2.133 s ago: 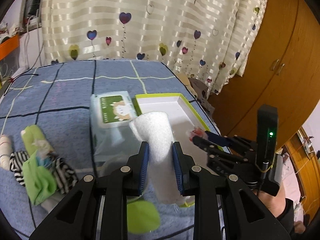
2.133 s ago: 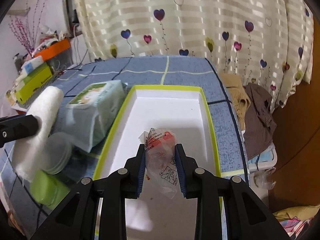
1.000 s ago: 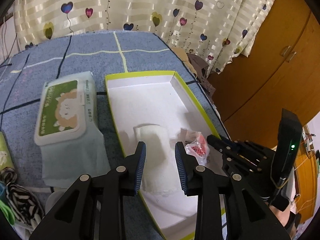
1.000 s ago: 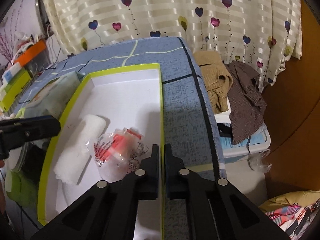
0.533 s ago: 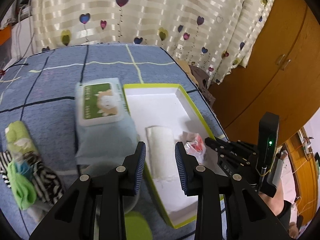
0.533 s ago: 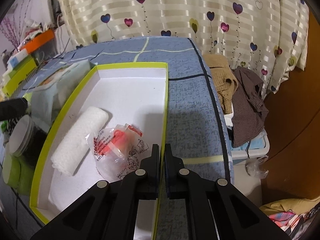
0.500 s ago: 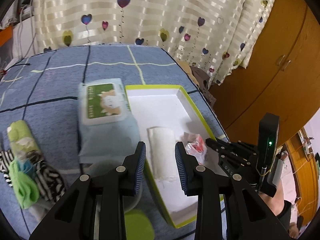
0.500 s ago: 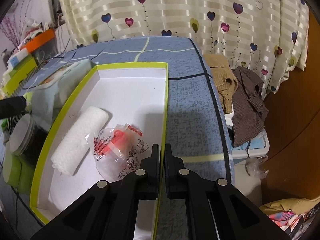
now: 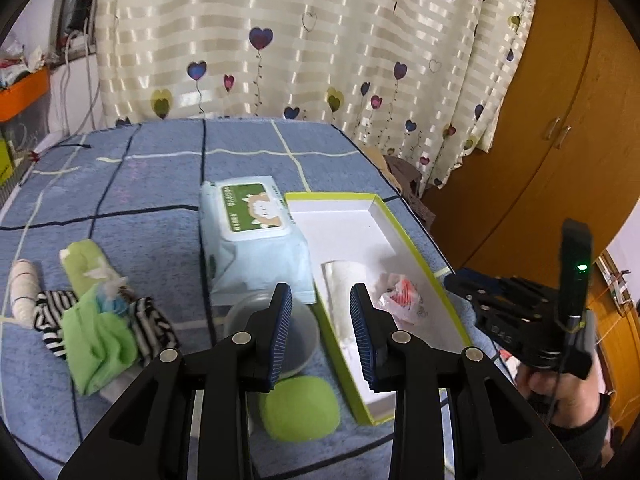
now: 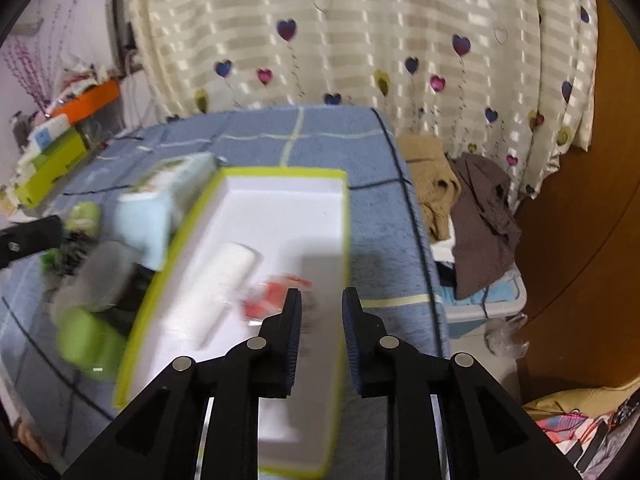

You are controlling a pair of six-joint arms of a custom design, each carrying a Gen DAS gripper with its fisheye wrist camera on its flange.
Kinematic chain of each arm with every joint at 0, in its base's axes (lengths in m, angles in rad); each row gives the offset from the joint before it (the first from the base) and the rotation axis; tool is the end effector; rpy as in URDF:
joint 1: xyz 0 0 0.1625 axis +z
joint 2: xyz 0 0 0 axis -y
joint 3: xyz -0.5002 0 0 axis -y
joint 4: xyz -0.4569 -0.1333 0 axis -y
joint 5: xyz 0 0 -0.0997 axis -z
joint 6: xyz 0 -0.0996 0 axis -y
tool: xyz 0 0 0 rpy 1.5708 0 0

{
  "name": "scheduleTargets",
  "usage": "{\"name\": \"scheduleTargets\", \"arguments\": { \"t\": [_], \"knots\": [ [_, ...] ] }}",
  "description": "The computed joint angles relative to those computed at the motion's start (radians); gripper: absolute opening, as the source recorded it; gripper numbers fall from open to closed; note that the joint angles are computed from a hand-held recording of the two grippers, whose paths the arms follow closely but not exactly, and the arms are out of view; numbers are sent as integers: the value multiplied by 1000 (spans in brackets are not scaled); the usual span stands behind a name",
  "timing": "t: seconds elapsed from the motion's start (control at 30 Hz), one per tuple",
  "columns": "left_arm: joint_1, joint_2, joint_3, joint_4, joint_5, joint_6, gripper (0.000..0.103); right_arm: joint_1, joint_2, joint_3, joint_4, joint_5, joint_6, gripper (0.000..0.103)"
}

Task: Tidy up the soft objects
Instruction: 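Move both tools back toward the pile of soft items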

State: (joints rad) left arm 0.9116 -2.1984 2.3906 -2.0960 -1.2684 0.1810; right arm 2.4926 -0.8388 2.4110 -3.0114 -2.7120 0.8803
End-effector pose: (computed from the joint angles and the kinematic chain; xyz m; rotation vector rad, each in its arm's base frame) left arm -0.0427 -0.3212 0.4228 1.1045 2.6529 -0.5727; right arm 0.3661 -0.2241 0.0235 0.1353 -2.1441 0.9922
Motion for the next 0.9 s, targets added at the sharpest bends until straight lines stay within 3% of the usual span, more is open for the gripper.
{"name": "scheduleTargets", "arguments": {
  "t": [0.27,0.57,0.9],
  "knots": [
    [28,-99,-3,34,30,63,32,111,51,-104,112,14,50,42],
    [39,-187,-15,71,58,107,32,174,122,-193,116,48,14,49],
    [110,-203,-36,95,34,150,32,202,168,-250,103,78,-25,52]
  ]
}}
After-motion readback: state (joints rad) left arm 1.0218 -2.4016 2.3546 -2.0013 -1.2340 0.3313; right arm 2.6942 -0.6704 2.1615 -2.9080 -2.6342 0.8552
